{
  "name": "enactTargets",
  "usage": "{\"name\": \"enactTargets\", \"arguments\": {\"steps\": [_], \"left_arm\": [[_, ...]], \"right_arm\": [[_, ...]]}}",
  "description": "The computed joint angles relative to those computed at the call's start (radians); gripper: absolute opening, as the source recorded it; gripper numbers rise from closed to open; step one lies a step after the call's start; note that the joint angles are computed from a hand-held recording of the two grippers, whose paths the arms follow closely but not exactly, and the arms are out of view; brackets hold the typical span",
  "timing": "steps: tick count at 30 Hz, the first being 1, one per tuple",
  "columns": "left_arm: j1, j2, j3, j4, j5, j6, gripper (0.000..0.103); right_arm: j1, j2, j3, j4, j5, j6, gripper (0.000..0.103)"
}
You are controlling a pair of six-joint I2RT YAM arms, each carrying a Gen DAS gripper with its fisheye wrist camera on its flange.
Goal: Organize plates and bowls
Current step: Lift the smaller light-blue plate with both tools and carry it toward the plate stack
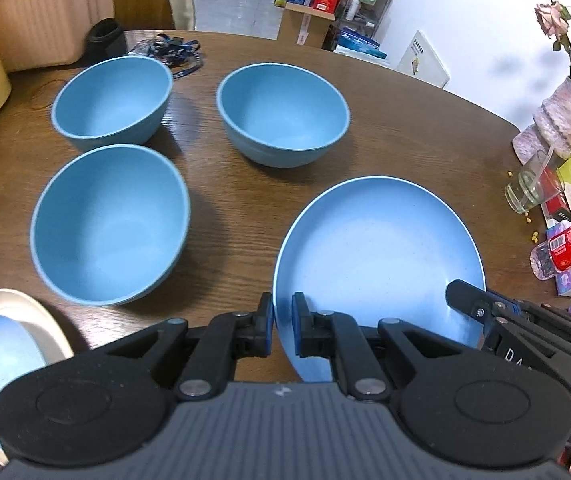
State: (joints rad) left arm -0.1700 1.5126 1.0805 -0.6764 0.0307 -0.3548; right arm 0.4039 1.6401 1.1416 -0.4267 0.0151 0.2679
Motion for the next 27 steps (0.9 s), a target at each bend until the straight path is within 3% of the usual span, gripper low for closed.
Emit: {"name": "enactTargets", "arguments": {"steps": [12,27], "left_arm": [[0.147,-0.144,-0.086,-0.050,0.046,0.100,0.010],[0.442,-0.299,-0.170,-0.136,0.139,0.260,0.010]], "right_arm": [[0.158,-0.009,0.049,-0.063,0.068,0.067,0.006],[0.354,0.059,0.168,-0.125,0.124,0.114,0.006]]}}
